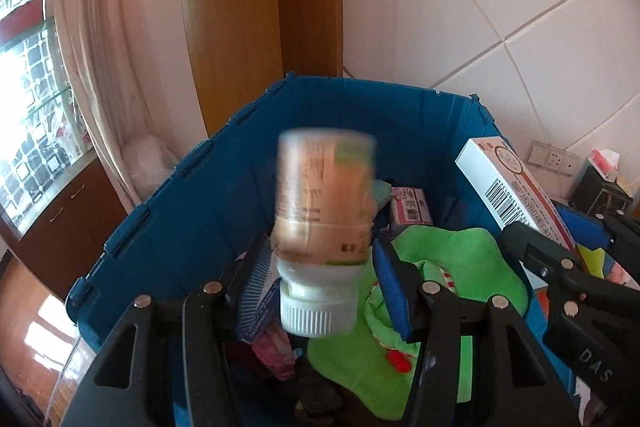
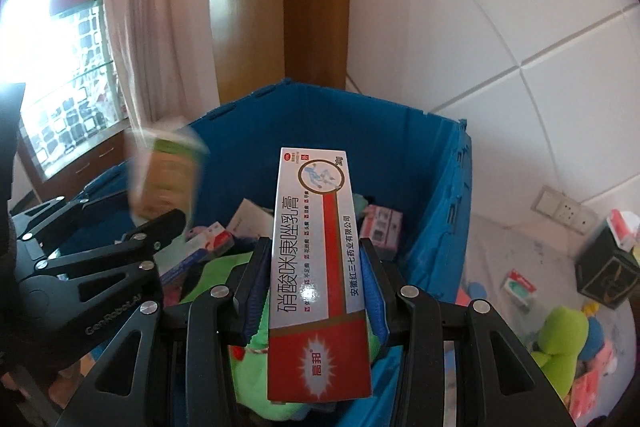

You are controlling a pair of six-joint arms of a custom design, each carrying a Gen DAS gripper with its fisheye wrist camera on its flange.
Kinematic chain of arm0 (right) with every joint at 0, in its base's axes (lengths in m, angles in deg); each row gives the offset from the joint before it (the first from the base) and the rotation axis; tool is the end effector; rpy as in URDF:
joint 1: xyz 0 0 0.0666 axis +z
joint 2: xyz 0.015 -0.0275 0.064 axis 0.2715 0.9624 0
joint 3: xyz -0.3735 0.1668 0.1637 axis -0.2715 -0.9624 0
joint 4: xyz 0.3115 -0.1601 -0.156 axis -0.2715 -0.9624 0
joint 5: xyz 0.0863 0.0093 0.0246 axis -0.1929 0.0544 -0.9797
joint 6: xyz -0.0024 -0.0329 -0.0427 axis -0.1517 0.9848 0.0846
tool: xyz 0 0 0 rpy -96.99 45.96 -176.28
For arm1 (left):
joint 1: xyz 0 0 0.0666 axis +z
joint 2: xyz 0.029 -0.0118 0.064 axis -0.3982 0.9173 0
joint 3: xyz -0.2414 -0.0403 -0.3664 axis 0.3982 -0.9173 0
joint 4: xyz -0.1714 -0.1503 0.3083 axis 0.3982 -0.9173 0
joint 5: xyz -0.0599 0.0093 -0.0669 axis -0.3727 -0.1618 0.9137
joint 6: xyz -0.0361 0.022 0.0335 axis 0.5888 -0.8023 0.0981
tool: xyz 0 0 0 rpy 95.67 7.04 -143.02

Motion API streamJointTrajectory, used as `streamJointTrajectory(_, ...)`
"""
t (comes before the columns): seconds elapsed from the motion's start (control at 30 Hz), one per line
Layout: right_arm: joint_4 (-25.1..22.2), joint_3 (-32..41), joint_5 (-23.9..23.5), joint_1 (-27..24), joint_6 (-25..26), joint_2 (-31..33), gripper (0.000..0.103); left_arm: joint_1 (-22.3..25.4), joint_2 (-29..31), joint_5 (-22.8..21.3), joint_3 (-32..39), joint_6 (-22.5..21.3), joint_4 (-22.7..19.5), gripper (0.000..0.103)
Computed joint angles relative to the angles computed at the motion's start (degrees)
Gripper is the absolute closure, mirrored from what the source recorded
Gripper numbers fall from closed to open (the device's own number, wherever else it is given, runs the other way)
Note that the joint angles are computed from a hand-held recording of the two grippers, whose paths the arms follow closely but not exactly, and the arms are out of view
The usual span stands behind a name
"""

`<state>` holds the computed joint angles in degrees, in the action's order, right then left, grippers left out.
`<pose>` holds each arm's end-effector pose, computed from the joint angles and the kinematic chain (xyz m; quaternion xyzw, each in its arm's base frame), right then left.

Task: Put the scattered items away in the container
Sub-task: 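Carry the pill bottle and ointment box over the crate and release both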

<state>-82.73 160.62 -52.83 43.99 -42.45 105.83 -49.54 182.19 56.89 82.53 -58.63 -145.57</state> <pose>0.6196 0.3237 0.5965 -0.1045 0.8944 0.0447 0.4326 0.6286 -0.2952 0.5788 0.0176 0.9007 -0.0013 0.4341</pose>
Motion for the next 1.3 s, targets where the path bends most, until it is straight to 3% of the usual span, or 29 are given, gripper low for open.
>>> streamJointTrajectory(0.13,-1.32,1.29,1.00,0.22,-1.13,0.76,0.059,0.08,-3.81,-0.04,-7.19,-0.86,5.72,0.030)
streamJointTrajectory(0.23,-0.11,-0.13,2.39,0.69,-1.36,0.00,0.047,-0.16,-5.80,-0.53,-10.44,-1.28,8.29,0.028)
streamJointTrajectory(0.3,0.44,-0.79,2.97,1.01,-1.26,-0.56,0.033,-0.20,-7.02,-0.32,-12.67,-1.13,9.30,0.028)
streamJointTrajectory(0.53,5.79,-9.44,5.88,1.92,-1.73,-5.73,0.016,-0.53,-9.80,-1.11,-17.27,1.30,10.23,0.028)
streamJointTrajectory(0.67,9.01,-15.57,6.48,2.08,-2.41,-9.26,0.001,-1.00,-11.84,-0.67,-20.53,2.89,11.23,0.028)
streamJointTrajectory(0.93,15.46,-27.89,7.49,1.74,-4.42,-16.94,0.000,-2.80,-14.85,-1.80,-25.36,4.41,14.04,0.027)
streamJointTrajectory(1.13,19.23,-37.16,11.15,0.71,-6.64,-23.42,0.000,-4.93,-15.14,-0.96,-25.47,4.44,15.89,0.027)
streamJointTrajectory(1.3,21.80,-45.35,11.50,-1.43,-8.51,-29.56,0.000,-8.42,-14.09,-0.81,-23.09,3.03,16.57,0.025)
